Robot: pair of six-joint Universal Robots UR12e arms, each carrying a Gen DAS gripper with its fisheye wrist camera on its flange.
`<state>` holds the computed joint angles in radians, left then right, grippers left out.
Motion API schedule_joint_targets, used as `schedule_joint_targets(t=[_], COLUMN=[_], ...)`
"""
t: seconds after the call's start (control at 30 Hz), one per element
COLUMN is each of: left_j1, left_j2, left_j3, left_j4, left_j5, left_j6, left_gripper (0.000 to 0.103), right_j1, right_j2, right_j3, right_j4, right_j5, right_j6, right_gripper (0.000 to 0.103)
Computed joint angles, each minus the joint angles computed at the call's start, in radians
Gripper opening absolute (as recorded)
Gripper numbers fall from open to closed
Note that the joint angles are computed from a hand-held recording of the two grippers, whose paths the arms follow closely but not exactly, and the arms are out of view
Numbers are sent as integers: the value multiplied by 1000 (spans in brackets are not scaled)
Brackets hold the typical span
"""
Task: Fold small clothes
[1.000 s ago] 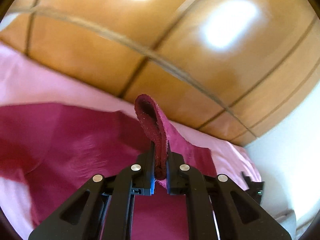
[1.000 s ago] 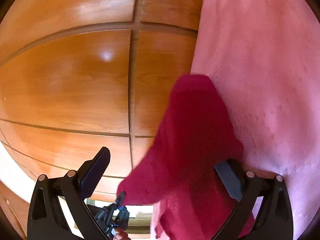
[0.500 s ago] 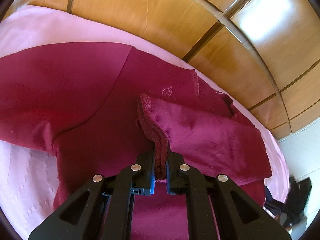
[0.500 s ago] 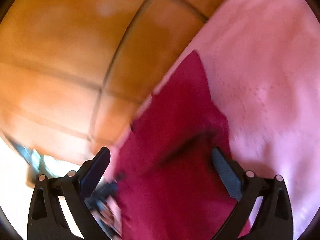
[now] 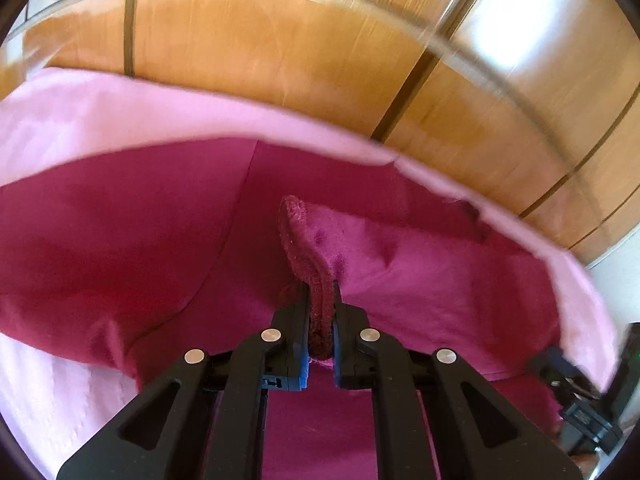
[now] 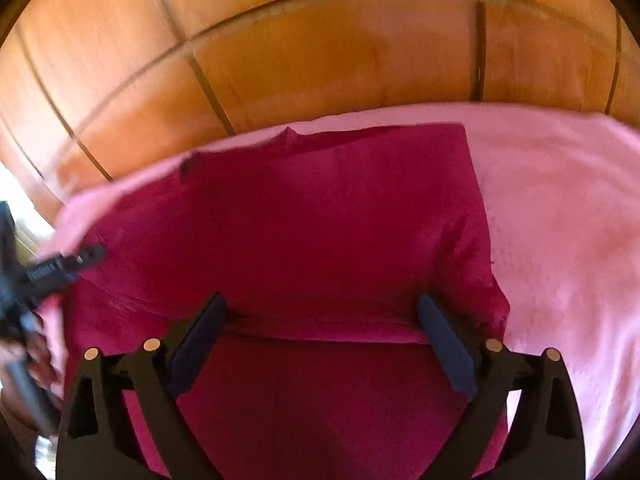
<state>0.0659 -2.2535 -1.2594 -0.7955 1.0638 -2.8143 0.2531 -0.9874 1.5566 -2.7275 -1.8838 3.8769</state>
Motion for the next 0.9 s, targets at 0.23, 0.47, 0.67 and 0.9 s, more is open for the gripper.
schedule_joint_targets(t=[0.23, 0.47, 0.67, 0.9], left_j1=[5, 83, 180, 289], left_j2=[20, 82, 114, 48], left_j3=[-57, -139, -190, -136], left_j4=[91, 102, 124, 191], left_j5=[37, -74, -122, -85], left_j6=[-39, -134, -239, -531], left_gripper=[21, 42, 42, 42], right_j1=[19, 26, 31, 35], right_j2=[24, 33, 37, 38], right_j3=[-25, -44, -52, -55], right_j4=[46, 56, 68, 73], right_j5=[-88, -114, -132, -144], right_j6=[-39, -43, -46, -47], right_gripper=[101, 101, 101, 101])
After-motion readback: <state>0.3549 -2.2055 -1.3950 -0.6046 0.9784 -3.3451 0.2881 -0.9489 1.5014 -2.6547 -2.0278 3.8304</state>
